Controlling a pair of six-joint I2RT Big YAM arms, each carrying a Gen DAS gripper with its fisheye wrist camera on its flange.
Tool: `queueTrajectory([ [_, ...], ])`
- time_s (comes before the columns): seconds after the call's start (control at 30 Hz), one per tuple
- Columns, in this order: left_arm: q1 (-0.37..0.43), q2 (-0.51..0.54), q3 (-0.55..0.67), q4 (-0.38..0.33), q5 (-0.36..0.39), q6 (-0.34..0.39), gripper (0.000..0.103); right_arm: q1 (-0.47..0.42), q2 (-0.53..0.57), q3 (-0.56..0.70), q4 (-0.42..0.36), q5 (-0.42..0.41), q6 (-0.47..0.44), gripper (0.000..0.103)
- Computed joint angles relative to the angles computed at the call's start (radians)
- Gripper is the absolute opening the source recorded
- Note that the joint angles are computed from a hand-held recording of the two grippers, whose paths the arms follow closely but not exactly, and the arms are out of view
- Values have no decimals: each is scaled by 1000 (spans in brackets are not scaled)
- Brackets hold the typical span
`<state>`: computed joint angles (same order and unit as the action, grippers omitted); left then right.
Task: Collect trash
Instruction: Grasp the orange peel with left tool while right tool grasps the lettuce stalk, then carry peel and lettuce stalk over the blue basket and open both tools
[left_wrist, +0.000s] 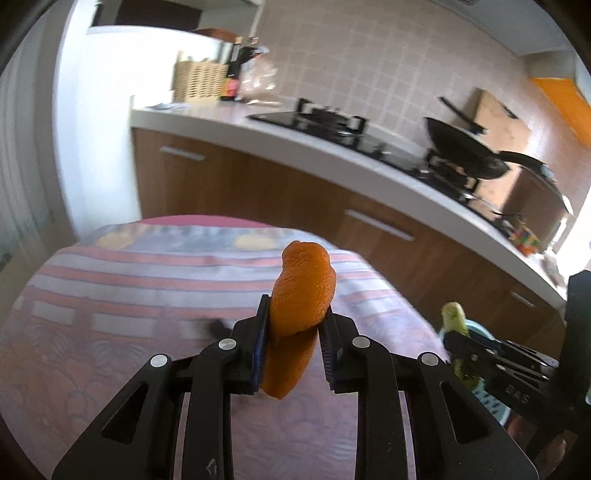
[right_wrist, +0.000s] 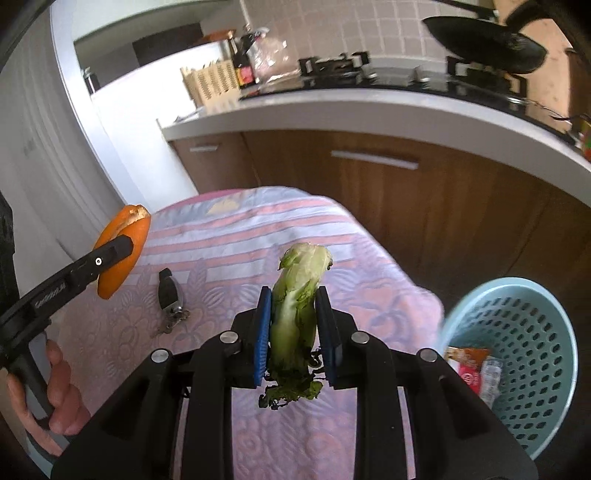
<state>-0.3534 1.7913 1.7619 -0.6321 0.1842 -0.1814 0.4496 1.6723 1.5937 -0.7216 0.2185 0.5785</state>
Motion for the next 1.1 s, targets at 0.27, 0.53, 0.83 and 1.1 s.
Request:
queueTrajectory([
  [0.27,-118,-32,-46,25,27,-22,23,-43,-183,-198,47,66,-13,21],
  [0.53,-241,5,-9,-12,27,2,23,-115,-321,-356,58,65,7,21],
  [0.83,-321,86,80,-97,47,30,23,-208,-368,-447,19,-9,70,21],
  [1.1,-341,160,150,-137,127,-4,26,-256,-377,-486,13,-61,85,22],
])
